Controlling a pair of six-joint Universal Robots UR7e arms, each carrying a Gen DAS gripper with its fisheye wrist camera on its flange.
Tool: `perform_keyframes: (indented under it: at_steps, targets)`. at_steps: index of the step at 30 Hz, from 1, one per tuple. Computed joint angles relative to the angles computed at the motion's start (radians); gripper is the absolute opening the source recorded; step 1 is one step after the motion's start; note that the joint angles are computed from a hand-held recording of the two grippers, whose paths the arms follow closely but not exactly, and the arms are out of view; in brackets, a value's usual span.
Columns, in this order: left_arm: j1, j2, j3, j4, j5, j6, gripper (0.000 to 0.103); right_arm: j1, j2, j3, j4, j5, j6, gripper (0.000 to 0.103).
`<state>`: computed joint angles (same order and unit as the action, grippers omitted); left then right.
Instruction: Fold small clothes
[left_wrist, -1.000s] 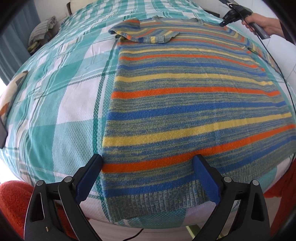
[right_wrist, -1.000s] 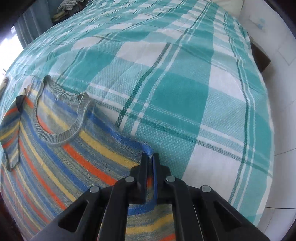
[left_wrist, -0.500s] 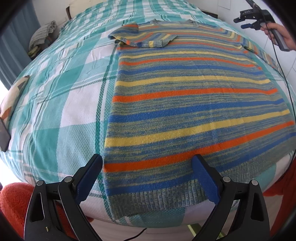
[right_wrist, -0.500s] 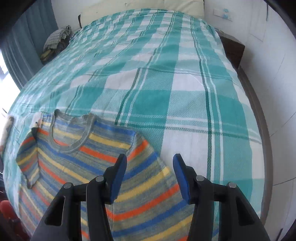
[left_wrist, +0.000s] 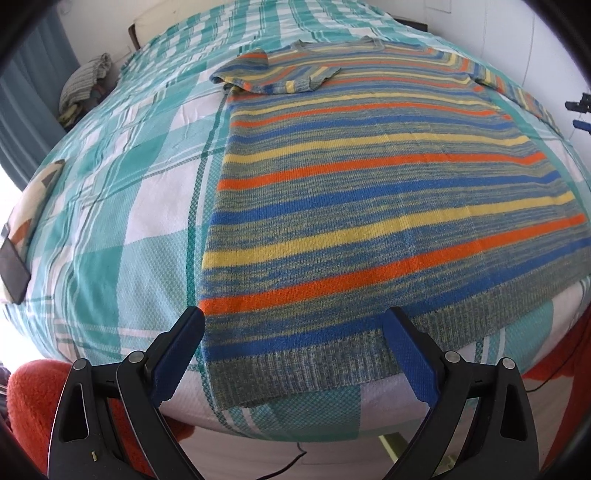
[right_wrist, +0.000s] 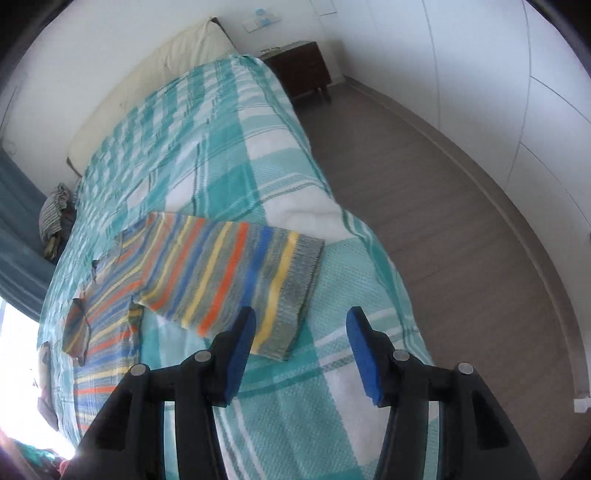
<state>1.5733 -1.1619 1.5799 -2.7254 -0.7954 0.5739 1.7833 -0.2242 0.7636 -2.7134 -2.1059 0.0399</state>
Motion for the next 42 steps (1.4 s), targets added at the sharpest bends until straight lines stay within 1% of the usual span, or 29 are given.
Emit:
perform_keyframes:
  at_steps: [1,2,3,4,5,6,7,8,10,12,13,14,15,16,18,20,21,23,24,26,27,29,31,34,37,40,42]
  targets:
    - [0.003,0.004,-0.007,0.013,0.0,-0.012,0.098,0.005,0.005,-0.002,0.001,0.056,-0.031,0.054]
    - [0.007,0.007,-0.017,0.036,-0.002,-0.031,0.099,0.009,0.025,-0.031,0.026,0.093,-0.045,0.054]
    - [0.012,0.008,-0.028,0.059,-0.009,-0.059,0.101,0.011,0.052,-0.074,0.065,0.107,-0.047,0.054]
    - [0.018,0.007,-0.037,0.082,-0.019,-0.088,0.102,0.011,0.075,-0.101,0.095,0.094,-0.03,0.054]
    - [0.025,0.005,-0.048,0.113,-0.032,-0.119,0.103,0.009,0.089,-0.114,0.123,0.064,0.003,0.054]
    - [0.033,0.001,-0.058,0.146,-0.049,-0.15,0.103,0.009,0.108,-0.137,0.159,0.008,0.044,0.054]
    - [0.041,-0.004,-0.067,0.178,-0.065,-0.181,0.103,0.014,0.117,-0.137,0.164,-0.069,0.077,0.054]
    - [0.047,-0.009,-0.073,0.211,-0.077,-0.212,0.103,0.02,0.106,-0.095,0.128,-0.135,0.099,0.054]
    - [0.06,-0.015,-0.086,0.26,-0.102,-0.262,0.103,0.037,0.049,0.05,-0.021,-0.17,0.097,0.054]
    - [0.067,-0.014,-0.102,0.296,-0.117,-0.294,0.103,0.072,0.009,0.162,-0.152,-0.195,0.051,0.056]
    - [0.067,-0.011,-0.109,0.308,-0.116,-0.301,0.103,0.092,-0.011,0.216,-0.212,-0.195,0.017,0.062]
    - [0.065,-0.008,-0.113,0.315,-0.109,-0.302,0.103,0.113,-0.027,0.264,-0.274,-0.191,-0.016,0.065]
    - [0.063,-0.005,-0.116,0.318,-0.102,-0.301,0.103,0.132,-0.031,0.294,-0.325,-0.188,-0.043,0.073]
    - [0.061,-0.004,-0.118,0.319,-0.096,-0.302,0.103,0.153,-0.035,0.325,-0.374,-0.179,-0.072,0.077]
    - [0.059,-0.002,-0.116,0.311,-0.093,-0.298,0.103,0.192,-0.015,0.35,-0.471,-0.17,-0.132,0.078]
    - [0.061,-0.002,-0.116,0.311,-0.102,-0.289,0.103,0.222,0.018,0.351,-0.545,-0.166,-0.17,0.081]
    - [0.064,-0.004,-0.119,0.319,-0.107,-0.281,0.103,0.235,0.041,0.339,-0.576,-0.165,-0.173,0.081]
    - [0.064,-0.007,-0.119,0.336,-0.11,-0.268,0.103,0.252,0.088,0.314,-0.631,-0.134,-0.176,0.081]
    - [0.065,-0.01,-0.118,0.342,-0.111,-0.26,0.103,0.26,0.11,0.296,-0.639,-0.121,-0.187,0.081]
    - [0.062,-0.019,-0.11,0.339,-0.114,-0.259,0.102,0.271,0.145,0.247,-0.566,-0.089,-0.22,0.081]
    - [0.059,-0.027,-0.1,0.324,-0.115,-0.26,0.102,0.274,0.159,0.226,-0.52,-0.072,-0.255,0.081]
    - [0.047,-0.049,-0.066,0.253,-0.115,-0.243,0.102,0.286,0.194,0.191,-0.476,-0.088,-0.339,0.081]
    - [0.031,-0.075,-0.02,0.14,-0.134,-0.194,0.102,0.291,0.213,0.183,-0.45,-0.093,-0.391,0.081]
    - [0.01,-0.096,0.031,-0.027,-0.155,-0.104,0.102,0.283,0.21,0.195,-0.431,-0.067,-0.385,0.081]
    - [-0.005,-0.105,0.055,-0.111,-0.169,-0.039,0.102,0.273,0.199,0.207,-0.435,-0.055,-0.355,0.081]
    - [-0.012,-0.1,0.032,-0.1,-0.175,0.002,0.102,0.265,0.177,0.235,-0.434,-0.033,-0.305,0.081]
    - [-0.019,-0.103,-0.013,-0.034,-0.202,0.002,0.102,0.262,0.17,0.243,-0.423,-0.019,-0.284,0.081]
